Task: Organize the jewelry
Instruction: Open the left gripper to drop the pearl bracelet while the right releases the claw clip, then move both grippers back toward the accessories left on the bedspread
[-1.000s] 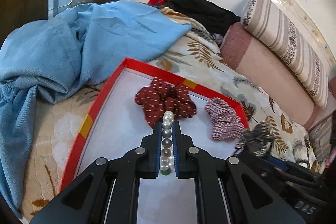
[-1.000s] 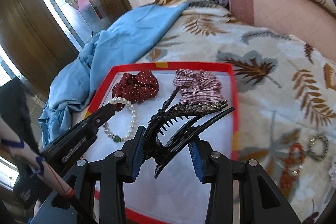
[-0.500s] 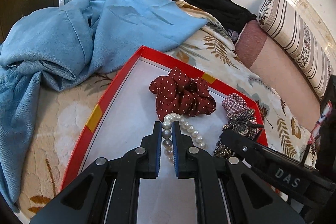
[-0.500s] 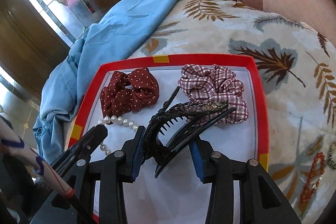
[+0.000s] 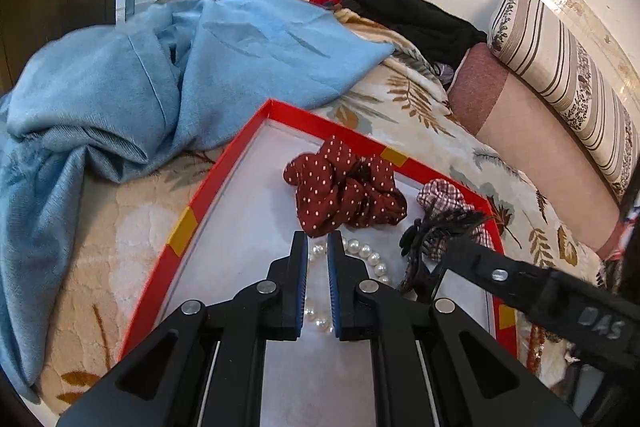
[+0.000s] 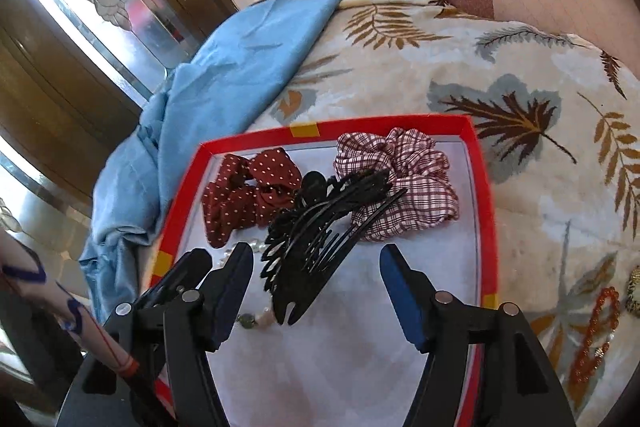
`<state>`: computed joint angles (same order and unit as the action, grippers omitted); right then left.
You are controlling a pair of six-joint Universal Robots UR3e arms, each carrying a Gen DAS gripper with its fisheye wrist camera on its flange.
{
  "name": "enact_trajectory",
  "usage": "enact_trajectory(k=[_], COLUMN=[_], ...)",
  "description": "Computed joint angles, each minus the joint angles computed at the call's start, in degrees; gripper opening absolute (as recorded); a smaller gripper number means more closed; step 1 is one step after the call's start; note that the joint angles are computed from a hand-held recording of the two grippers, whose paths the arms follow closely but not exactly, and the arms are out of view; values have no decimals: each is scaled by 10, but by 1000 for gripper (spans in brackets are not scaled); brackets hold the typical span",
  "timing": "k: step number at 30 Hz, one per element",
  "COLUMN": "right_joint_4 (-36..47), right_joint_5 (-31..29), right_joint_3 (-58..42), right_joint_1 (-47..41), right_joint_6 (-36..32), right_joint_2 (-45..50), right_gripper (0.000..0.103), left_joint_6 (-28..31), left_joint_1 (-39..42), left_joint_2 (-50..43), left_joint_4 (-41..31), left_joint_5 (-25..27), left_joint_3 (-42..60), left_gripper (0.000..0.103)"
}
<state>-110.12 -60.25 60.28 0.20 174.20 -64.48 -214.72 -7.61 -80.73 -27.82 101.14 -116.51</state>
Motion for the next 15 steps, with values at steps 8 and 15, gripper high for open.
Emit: enact_trajectory(k=[8, 15], right_joint_4=[-4, 80], right_joint_5=[73, 120], right_joint_3=[151, 316], right_joint_1=[-87, -256], right_joint_6=[-38, -138], right_joint_2=[-141, -322], right_gripper=[71, 70], left_joint_6=[5, 28], left_joint_1=[-60, -138], left_joint_2=[-24, -77], left_joint_4=[24, 47], left_joint_5=[76, 129], left_joint_3=[33, 93], left_gripper=[26, 26])
